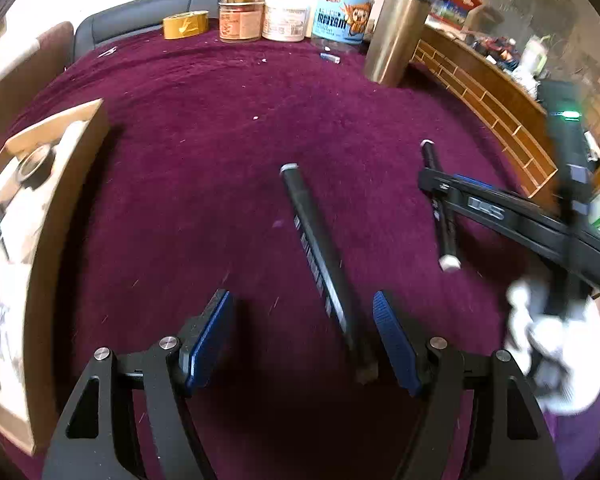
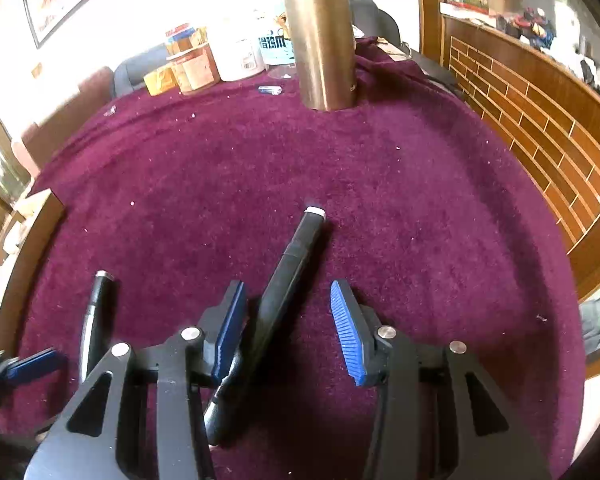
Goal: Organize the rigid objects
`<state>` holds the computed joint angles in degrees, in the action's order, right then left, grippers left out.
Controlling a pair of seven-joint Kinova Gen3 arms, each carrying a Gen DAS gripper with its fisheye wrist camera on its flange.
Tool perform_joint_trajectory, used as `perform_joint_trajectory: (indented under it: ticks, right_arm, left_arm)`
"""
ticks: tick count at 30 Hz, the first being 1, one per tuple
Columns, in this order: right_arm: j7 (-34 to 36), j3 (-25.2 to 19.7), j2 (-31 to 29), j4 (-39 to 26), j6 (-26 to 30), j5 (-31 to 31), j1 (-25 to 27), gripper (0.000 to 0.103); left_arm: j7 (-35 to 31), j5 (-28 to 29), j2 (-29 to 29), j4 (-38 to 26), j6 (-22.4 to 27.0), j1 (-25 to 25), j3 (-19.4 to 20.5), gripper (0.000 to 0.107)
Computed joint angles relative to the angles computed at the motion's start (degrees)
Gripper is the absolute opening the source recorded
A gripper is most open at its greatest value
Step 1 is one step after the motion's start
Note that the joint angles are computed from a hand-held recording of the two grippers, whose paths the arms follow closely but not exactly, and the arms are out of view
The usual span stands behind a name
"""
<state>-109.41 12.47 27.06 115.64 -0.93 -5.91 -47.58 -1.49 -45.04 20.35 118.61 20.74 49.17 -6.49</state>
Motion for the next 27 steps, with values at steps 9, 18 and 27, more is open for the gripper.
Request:
perform_joint_trajectory:
  ticks: [9,18,27]
  right_arm:
    - [1.4,-7.2,-0.4,1.0,-2.5,-0.9,6.9,0.042]
    - [2.5,-7.5,-0.4,1.3,-3.0,-2.2,7.1,0.042]
    - [3.2,-7.8,-0.3,1.3,-3.1,-2.7,7.3,0.042]
  left_arm:
    - [3.2,-9.3,4.9,-4.4,8.1,4.2,-1.4,0.019]
    - [5.5,-12.3,8.0,-8.1,15.7,2.8,3.2,0.020]
    - [7.8,-14.0,7.7,-7.5,15.9,1.5,4.9,0.022]
